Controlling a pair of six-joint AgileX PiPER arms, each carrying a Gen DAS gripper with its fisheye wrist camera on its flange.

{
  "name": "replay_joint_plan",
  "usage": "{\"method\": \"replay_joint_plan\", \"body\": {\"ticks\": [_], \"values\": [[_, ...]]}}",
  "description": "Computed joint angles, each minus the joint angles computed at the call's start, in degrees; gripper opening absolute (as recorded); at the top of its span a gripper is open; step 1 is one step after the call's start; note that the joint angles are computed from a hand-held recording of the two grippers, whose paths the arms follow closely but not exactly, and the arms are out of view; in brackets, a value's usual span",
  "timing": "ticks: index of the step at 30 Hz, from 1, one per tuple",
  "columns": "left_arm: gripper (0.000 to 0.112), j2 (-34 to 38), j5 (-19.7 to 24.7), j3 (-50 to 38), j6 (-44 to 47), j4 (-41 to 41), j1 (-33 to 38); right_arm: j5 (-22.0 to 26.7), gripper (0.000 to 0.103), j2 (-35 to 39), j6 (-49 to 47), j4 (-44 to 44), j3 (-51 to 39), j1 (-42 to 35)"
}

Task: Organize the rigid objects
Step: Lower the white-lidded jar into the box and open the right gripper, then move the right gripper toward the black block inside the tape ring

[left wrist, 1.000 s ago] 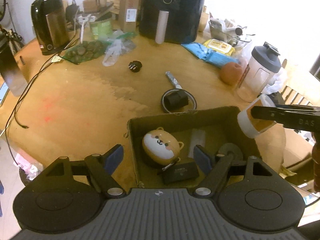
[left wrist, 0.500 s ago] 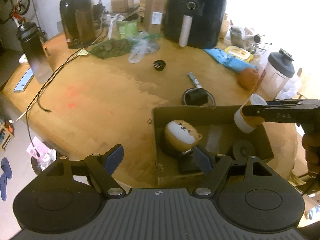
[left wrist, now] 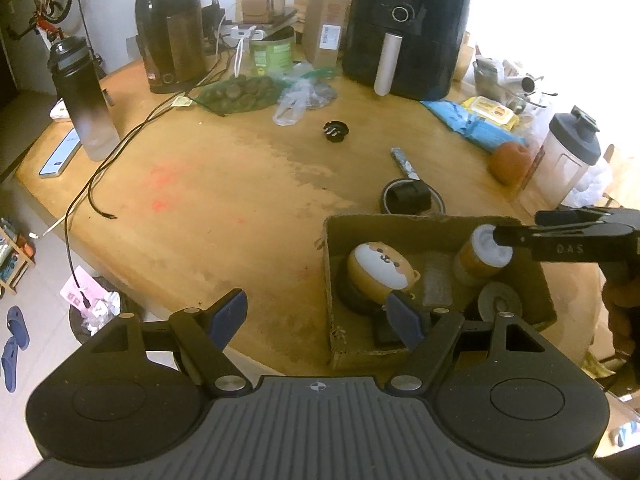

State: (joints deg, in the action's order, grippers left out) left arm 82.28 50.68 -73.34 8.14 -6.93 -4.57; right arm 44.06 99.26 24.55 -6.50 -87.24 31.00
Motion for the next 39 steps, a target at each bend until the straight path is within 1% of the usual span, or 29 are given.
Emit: {"method": "replay_joint_plan", "body": {"ticks": [2, 5, 9, 14, 17, 18, 19, 20, 23, 25, 28, 31, 35, 39], "values": [[0.077, 0.5, 0.1, -0.5, 0.8, -0.4, 0.0, -0.3, 0.09, -0.8, 0.8, 0.3, 1.0, 0.1], [0.077, 1.3, 0.2, -1.4, 2.0, -1.0, -0.2, -0.2, 0.1, -1.9, 2.9, -0.6, 2.3, 0.5], [0.077, 2.2, 0.3, -2.8, 3.6, -2.0, -0.2, -0.7, 0.103, -2.9, 3.8, 0.2, 3.3, 0.5], [0.077, 3.7, 1.1, -4.9, 5.5, -3.5, -0.1, -0.6, 0.103, -2.6, 8.4, -1.9, 2.8, 1.1], [0.077, 4.6, 1.2, -5.9, 6.3, -3.7, -0.1, -1.5, 0.103, -2.3, 12.3, -4.9, 2.7, 2.0], [0.077, 4.8, 1.1, -6.1, 6.4, -3.5, -0.3, -2.6, 0.103, -2.6, 14.4, -7.1, 3.5, 2.7], [0.077, 5.0, 0.9, -6.3, 6.3, -3.3, -0.4, -2.7, 0.103, -2.6, 16.8, -9.9, 3.6, 3.5], [0.077, 5.0, 0.5, -6.3, 6.4, -3.1, -0.5, -1.8, 0.103, -2.3, 18.5, -12.6, 2.9, 4.3], [0.077, 4.8, -1.4, -5.7, 7.1, -3.1, -0.7, 0.3, 0.103, -1.0, 17.6, -14.3, 0.7, 5.0], [0.077, 4.7, -3.1, -5.2, 7.9, -3.1, -0.9, 0.4, 0.103, -0.6, 17.8, -15.1, 0.2, 5.2], [0.077, 5.3, -4.5, -5.5, 8.9, -2.6, -1.4, 0.4, 0.103, 0.0, 16.3, -13.8, -0.7, 4.5], [0.078, 6.8, -4.8, -6.8, 9.3, -2.2, -1.7, 1.5, 0.103, 1.0, 14.6, -13.0, -2.5, 4.3], [0.087, 8.5, -4.6, -8.7, 11.3, -3.7, -1.3, 3.0, 0.103, 2.9, 10.9, -10.2, -5.5, 3.6], [0.087, 10.1, -3.9, -10.7, 13.6, -4.8, -0.9, 5.2, 0.103, 5.3, 8.3, -7.1, -8.9, 2.8]]}}
